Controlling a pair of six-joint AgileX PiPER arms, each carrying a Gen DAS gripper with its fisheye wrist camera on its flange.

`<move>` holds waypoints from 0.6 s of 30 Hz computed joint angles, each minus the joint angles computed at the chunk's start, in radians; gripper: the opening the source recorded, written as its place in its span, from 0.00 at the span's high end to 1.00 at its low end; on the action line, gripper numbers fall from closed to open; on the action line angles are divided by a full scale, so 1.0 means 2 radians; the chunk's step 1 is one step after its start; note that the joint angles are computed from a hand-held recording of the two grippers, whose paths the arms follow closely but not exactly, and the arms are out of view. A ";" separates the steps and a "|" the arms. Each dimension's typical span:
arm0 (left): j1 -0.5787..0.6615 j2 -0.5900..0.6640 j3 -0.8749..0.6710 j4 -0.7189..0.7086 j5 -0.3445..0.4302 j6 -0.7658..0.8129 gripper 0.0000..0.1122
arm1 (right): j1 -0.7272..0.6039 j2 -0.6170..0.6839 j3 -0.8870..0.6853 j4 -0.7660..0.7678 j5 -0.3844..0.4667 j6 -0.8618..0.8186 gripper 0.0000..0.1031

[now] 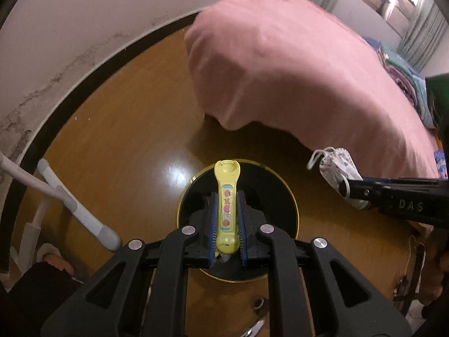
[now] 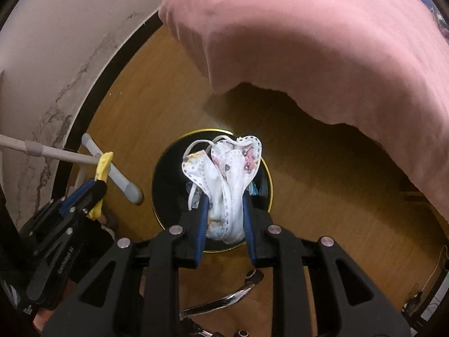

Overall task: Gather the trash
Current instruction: 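Carry the yellow stick and white mask to the bin and release both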

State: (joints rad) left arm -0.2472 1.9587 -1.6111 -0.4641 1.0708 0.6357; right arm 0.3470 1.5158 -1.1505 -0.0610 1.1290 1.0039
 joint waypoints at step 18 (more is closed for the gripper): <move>0.000 -0.005 0.025 -0.001 0.006 0.007 0.88 | -0.008 0.013 -0.003 -0.003 -0.005 -0.013 0.76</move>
State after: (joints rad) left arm -0.2473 1.9489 -1.5612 -0.4659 1.0837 0.6502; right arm 0.3315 1.5428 -1.1555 -0.0665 1.1188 0.9787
